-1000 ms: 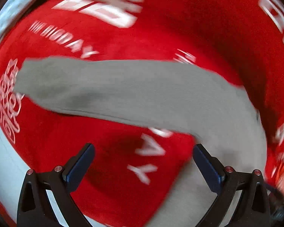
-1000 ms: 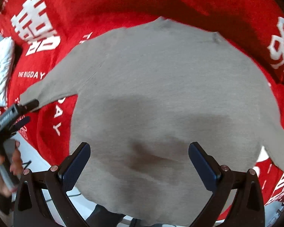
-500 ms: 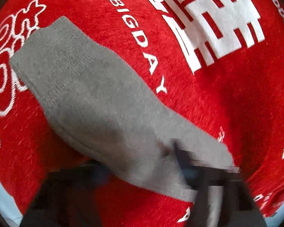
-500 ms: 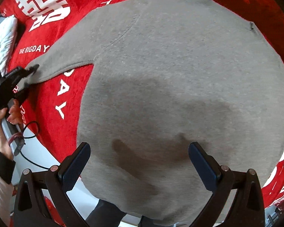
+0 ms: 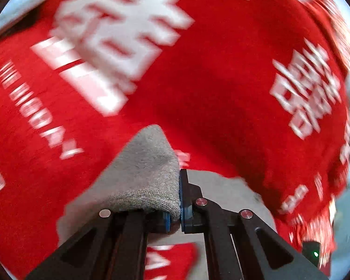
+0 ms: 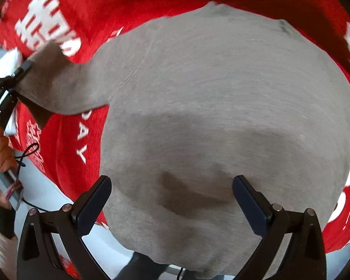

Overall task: Fold small clothes
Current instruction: 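Grasp the grey sweater's sleeve cuff with the left gripper and lift it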

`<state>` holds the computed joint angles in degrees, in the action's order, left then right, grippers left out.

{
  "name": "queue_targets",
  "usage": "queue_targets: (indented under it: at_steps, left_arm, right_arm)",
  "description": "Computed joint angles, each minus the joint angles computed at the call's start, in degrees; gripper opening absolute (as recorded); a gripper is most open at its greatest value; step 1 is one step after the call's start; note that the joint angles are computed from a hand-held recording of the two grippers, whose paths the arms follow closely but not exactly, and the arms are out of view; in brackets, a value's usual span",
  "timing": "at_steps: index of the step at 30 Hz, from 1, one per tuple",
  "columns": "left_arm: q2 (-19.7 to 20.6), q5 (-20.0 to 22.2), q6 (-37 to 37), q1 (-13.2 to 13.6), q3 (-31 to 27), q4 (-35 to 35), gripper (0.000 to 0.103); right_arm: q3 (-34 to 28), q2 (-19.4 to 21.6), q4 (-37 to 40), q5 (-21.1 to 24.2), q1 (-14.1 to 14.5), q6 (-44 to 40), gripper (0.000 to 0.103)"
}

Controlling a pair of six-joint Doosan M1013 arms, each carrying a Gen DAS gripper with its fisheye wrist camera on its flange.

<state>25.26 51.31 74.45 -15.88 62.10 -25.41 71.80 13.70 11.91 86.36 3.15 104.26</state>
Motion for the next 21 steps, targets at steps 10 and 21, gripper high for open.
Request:
queue_targets:
  at_steps: [10,21]
  left_arm:
    - [12.23,16.38,12.84,-12.44,-22.11,-1.87,0.007]
    - [19.75,34.65,13.35,-19.41,-29.57,9.30,0.058]
  right_arm:
    - [6.76,-6.24,0.75,-5.33,-8.52,7.37,0.103]
    - [10.60,-7.90,-0.39,-5.12,-12.98,8.96,0.103]
